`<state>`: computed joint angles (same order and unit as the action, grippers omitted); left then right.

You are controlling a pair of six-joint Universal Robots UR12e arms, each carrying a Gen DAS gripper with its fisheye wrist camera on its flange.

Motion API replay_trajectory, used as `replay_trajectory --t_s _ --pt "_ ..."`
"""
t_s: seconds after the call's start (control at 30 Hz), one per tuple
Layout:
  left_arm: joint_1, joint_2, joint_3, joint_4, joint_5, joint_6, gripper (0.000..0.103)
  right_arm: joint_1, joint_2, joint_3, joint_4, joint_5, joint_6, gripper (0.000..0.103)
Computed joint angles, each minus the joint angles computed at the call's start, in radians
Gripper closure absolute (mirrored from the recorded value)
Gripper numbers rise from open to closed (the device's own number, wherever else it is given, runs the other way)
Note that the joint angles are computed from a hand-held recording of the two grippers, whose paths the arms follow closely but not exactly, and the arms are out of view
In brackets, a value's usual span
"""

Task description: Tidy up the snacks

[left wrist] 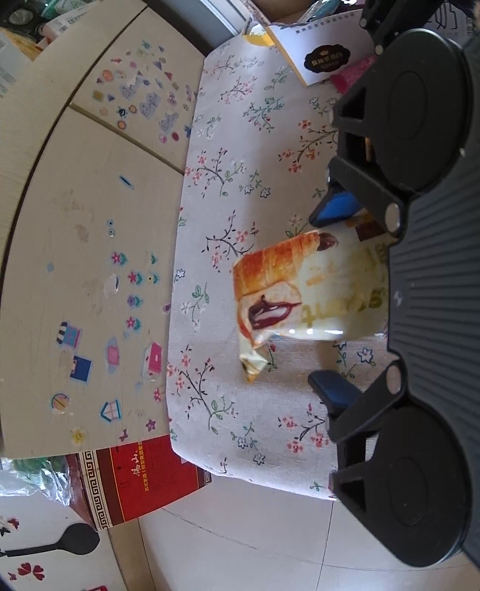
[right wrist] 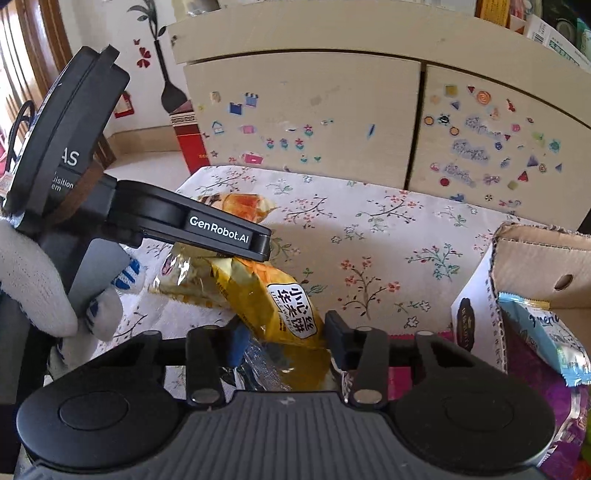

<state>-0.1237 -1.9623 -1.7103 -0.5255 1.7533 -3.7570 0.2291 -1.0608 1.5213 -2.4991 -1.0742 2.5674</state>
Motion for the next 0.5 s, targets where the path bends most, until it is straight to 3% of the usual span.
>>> replay_trajectory --t_s 0.07,0.2,0.5 --pt "0.002 0.004 -0.008 0.01 -0.006 -0.001 0.036 0.001 -0.002 0.003 0.002 0.002 -0.007 0.065" --pt "0.008 0.014 -0.02 0.025 -0.019 -0.006 0.045 0.002 -0.01 0.012 0.009 0.008 -0.023 0.069" --pt "0.009 0.036 -0.044 0.05 -0.021 0.01 0.05 -0.001 -0.036 0.05 -0.033 0.004 -0.022 0.076"
